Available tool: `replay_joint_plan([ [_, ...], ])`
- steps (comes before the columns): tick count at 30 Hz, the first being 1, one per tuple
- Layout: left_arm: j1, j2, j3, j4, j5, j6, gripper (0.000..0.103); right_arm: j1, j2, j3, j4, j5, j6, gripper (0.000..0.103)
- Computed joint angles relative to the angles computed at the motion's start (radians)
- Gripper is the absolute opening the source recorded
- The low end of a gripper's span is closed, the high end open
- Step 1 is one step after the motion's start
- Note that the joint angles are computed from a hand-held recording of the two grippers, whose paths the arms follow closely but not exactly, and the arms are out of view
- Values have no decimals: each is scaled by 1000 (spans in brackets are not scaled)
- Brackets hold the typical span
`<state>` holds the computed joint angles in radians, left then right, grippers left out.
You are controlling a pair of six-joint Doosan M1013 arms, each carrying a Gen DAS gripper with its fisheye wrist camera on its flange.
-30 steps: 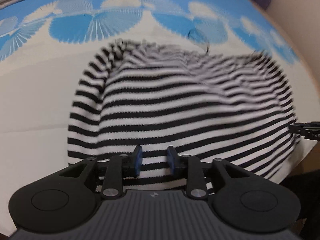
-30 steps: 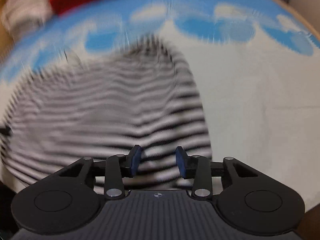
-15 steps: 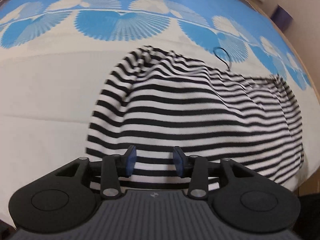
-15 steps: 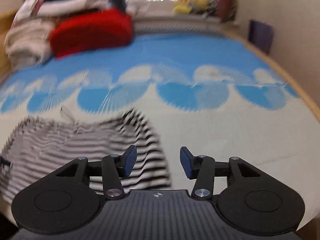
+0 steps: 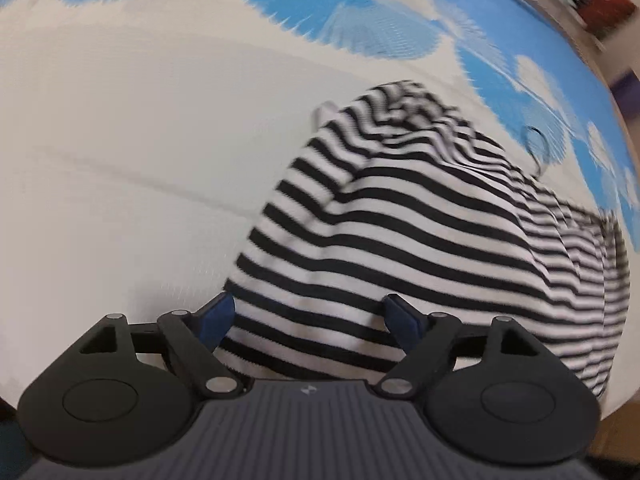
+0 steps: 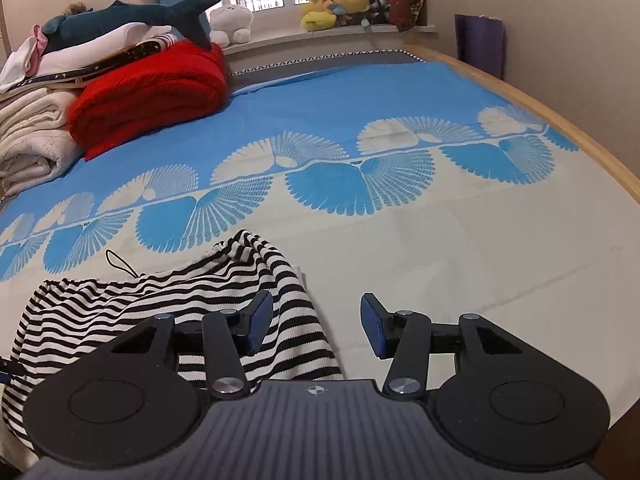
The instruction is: Fold small clothes
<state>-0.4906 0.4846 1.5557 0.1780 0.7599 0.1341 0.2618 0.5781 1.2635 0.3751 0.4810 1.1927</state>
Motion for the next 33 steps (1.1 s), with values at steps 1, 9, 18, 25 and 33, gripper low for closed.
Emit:
replay_joint_plan([
  [1, 9, -1, 8, -32, -22, 6, 85, -1, 0, 0, 0, 1, 3, 51],
  [9, 31, 14, 10, -105, -105, 99, 86, -7, 8, -11, -28, 5, 54, 51],
  [18, 34, 22, 14, -210, -234, 258, 32, -3, 11, -15, -87, 3, 114, 51],
  [25, 32, -10, 54, -182, -310, 291, 21, 5, 6, -8, -112, -16, 149, 51],
  [33, 11, -64, 114, 31, -341, 53, 19, 12, 5, -8, -60, -24, 130, 50],
])
